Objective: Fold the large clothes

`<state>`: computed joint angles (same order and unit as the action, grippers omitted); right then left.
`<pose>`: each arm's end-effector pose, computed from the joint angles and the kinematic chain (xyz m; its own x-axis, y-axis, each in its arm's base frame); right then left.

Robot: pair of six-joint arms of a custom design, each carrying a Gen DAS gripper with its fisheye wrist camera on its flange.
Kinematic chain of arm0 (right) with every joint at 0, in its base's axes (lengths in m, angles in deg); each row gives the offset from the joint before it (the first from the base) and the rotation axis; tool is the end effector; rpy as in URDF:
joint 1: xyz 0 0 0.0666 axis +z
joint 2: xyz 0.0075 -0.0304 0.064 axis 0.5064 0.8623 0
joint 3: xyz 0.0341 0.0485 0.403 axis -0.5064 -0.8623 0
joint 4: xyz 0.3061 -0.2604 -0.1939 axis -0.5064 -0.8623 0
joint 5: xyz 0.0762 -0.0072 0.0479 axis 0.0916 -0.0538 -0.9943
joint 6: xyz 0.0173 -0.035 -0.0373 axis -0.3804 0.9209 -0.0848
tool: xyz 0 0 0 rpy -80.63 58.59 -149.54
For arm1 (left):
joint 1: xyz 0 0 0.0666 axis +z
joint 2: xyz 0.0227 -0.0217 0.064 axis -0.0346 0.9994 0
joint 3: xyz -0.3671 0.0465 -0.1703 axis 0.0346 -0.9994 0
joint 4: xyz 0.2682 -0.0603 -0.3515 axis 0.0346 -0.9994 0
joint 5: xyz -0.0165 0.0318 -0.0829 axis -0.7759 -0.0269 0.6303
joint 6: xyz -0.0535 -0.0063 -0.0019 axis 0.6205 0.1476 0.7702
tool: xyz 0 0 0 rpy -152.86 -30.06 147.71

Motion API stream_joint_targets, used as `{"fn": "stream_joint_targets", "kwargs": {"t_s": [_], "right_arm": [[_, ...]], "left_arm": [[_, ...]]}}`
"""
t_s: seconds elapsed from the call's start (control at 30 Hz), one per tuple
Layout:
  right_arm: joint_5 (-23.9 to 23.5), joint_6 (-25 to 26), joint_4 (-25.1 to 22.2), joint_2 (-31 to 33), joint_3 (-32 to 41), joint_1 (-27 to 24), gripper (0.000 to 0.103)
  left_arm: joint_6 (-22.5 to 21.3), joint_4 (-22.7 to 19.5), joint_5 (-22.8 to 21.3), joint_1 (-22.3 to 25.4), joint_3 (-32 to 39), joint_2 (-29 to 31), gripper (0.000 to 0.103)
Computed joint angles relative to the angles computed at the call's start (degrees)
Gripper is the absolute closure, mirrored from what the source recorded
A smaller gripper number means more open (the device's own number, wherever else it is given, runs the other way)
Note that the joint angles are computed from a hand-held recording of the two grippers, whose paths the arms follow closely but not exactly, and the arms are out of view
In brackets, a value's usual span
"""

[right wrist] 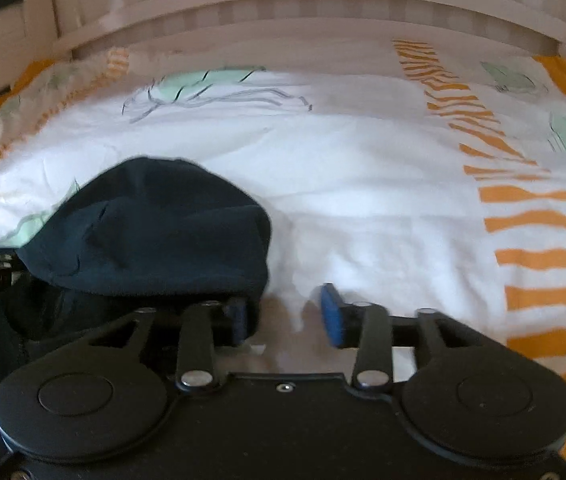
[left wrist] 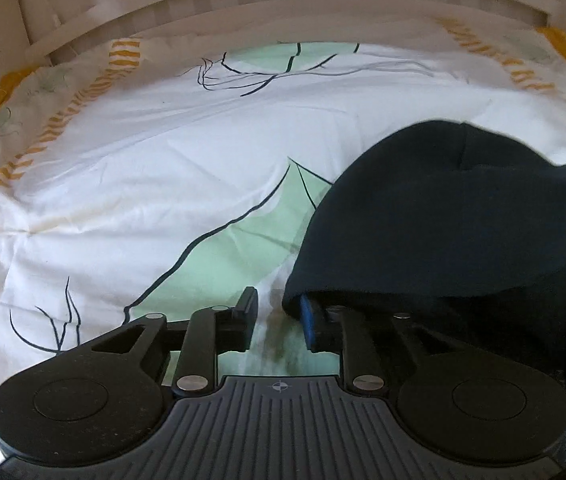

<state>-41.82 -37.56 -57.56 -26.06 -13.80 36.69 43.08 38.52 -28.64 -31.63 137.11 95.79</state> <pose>0.3594 0.0420 0.3198 -0.6361 -0.0206 -0.7713 -0.1427 0.9855 0.0913 0.3460 -0.1825 0.3415 -0.6995 0.1452 -0.6998 0.0909 0.9893 0.1144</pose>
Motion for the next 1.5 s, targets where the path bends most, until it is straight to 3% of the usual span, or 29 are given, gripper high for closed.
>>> {"fn": "stream_joint_targets", "kwargs": {"t_s": [0.1,0.27,0.43,0.6,0.73,0.8,0.87,1.0,1.13,1.23,1.33,1.5], "right_arm": [[-5.0,-2.0,-1.4,-2.0,-0.4,-3.3,0.037],[-8.1,-2.0,-4.4,-6.6,-1.7,-6.8,0.032],[-8.9,-4.6,-4.7,-9.8,-3.0,-7.1,0.032],[-7.4,-5.7,-3.7,-11.9,-4.0,-3.6,0.032],[-5.5,-5.6,-0.6,-11.4,-3.9,-0.9,0.033],[-4.9,-5.2,0.8,-10.3,-3.6,0.4,0.050],[-3.8,-4.8,1.8,-8.5,-2.7,1.8,0.055],[-2.4,-4.3,3.2,-4.9,-1.9,3.5,0.055],[0.1,-3.3,-0.3,-1.1,-0.8,3.4,0.055],[-4.8,-5.7,-0.3,-1.5,-1.7,0.5,0.056],[-5.9,-5.3,-1.4,-3.1,-1.3,-0.3,0.054],[-8.6,-4.9,2.4,-4.4,0.5,0.1,0.044]], "left_arm": [[0.5,0.0,1.8,1.2,-0.7,-2.9,0.075],[1.4,0.6,4.4,1.6,-2.1,-8.8,0.067],[2.3,2.3,4.1,-0.2,-1.3,-8.0,0.063],[4.8,3.2,2.4,-2.2,-0.2,-5.3,0.058],[6.8,4.8,2.1,-3.2,0.1,-3.6,0.056],[7.0,5.3,2.2,-3.6,0.1,-2.6,0.055],[7.1,6.0,2.4,-3.8,0.0,-1.6,0.055],[8.5,6.2,3.1,-3.5,-0.8,0.2,0.053],[9.9,7.4,5.0,-2.5,-2.3,0.6,0.047],[9.5,7.8,5.8,-2.1,-2.6,0.3,0.046],[9.4,8.5,5.8,-2.1,-3.1,0.1,0.046],[9.3,10.5,5.1,-2.6,-4.1,0.0,0.044]]}}
